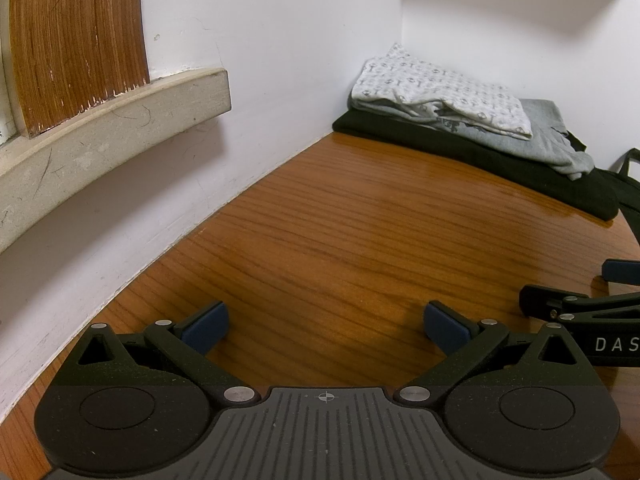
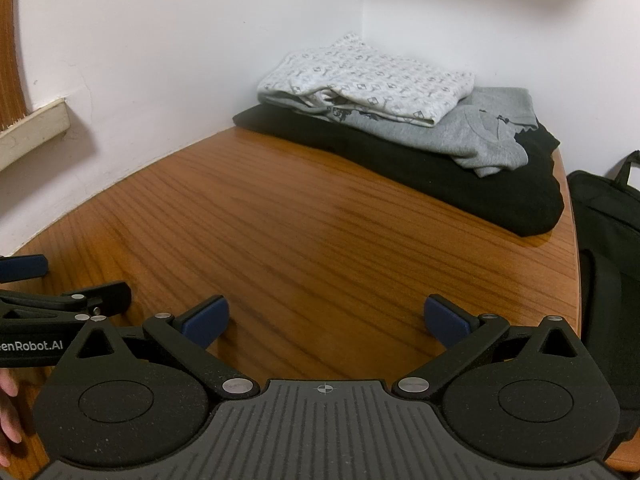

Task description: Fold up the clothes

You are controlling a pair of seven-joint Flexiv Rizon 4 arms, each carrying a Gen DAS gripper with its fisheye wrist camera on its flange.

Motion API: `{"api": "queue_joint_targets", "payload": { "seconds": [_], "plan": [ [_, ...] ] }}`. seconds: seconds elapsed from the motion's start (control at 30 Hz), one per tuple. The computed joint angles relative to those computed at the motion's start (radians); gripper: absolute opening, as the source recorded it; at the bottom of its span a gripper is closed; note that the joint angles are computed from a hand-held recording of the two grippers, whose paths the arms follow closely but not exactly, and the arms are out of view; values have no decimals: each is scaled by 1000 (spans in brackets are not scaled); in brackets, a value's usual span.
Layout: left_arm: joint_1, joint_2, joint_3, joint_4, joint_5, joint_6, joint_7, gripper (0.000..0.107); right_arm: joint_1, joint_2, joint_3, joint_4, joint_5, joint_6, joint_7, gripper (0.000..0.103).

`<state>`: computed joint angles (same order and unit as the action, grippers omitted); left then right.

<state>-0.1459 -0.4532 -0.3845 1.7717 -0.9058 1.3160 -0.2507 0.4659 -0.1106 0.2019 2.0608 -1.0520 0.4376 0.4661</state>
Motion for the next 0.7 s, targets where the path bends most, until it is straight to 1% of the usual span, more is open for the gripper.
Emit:
{"api": "queue_joint_targets", "payload": {
  "seconds": [0.7],
  "plan": [
    [-2, -4, 7, -13, 18, -11, -15, 103, 2, -3, 0, -2, 0, -4, 2, 103]
  ]
}}
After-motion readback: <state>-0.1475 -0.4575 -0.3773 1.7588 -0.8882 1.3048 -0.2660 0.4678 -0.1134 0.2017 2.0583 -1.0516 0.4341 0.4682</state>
